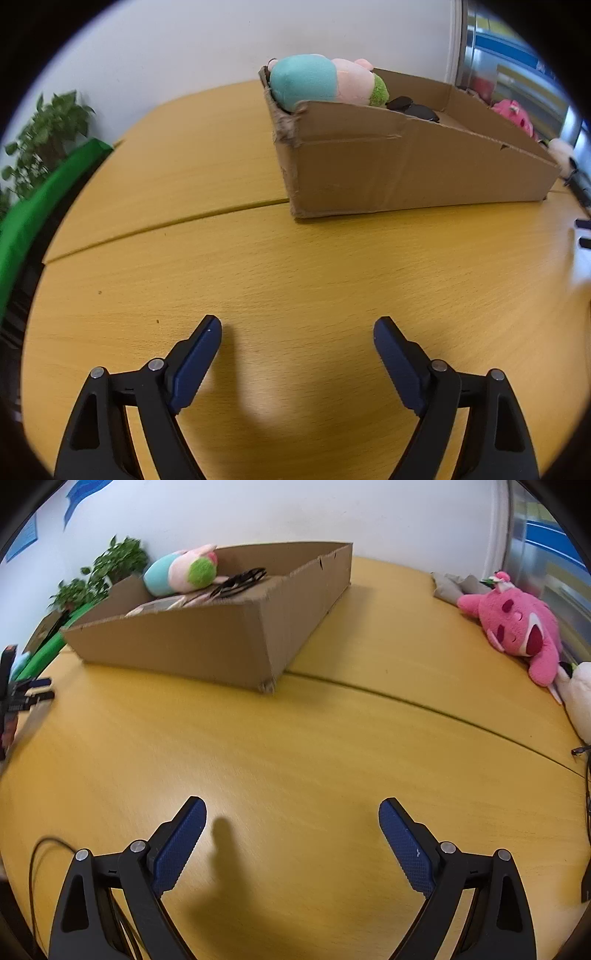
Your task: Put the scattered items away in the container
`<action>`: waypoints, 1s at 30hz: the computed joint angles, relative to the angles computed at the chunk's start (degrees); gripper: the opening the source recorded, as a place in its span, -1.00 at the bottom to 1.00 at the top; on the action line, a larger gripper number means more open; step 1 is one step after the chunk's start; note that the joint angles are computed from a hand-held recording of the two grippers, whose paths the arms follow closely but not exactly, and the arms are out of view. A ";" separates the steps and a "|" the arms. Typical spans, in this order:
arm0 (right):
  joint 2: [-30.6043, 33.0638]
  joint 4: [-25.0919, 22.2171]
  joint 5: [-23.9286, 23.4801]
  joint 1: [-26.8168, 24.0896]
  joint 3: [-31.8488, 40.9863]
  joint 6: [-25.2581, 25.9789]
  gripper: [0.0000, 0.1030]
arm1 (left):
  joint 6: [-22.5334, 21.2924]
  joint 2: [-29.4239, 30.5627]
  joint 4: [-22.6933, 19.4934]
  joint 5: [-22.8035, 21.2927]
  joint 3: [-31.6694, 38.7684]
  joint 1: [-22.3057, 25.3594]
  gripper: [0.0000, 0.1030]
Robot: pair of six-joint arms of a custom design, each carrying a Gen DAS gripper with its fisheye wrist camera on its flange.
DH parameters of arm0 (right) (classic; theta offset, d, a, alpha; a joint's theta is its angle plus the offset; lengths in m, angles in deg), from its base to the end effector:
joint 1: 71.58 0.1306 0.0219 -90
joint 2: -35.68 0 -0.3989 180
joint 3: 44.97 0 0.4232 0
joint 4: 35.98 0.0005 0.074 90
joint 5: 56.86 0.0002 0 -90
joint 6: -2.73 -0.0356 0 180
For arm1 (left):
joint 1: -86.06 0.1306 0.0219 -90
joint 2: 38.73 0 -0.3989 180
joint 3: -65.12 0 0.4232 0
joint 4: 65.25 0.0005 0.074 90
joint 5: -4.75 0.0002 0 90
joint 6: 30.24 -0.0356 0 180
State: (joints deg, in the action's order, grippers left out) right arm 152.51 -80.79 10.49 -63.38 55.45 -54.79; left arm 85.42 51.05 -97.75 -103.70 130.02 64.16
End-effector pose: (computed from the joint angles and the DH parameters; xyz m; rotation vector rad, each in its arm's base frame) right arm 0.6505 0.1071 0.2732 -1.0088 2.3444 0.3615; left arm 0.4329 -0.1624 0.2606 -0.2004 2.4900 0.0764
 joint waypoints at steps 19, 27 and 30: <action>10.79 -14.81 -8.89 -4.24 15.87 25.26 1.00 | -27.00 1.13 4.33 19.66 0.11 12.80 1.00; 12.32 -17.03 -9.48 -4.43 18.49 27.76 1.00 | -27.03 1.15 4.09 19.35 0.29 12.81 1.00; 11.60 -16.60 -9.59 -4.51 17.30 27.81 1.00 | -27.04 1.19 4.06 19.34 0.36 12.80 1.00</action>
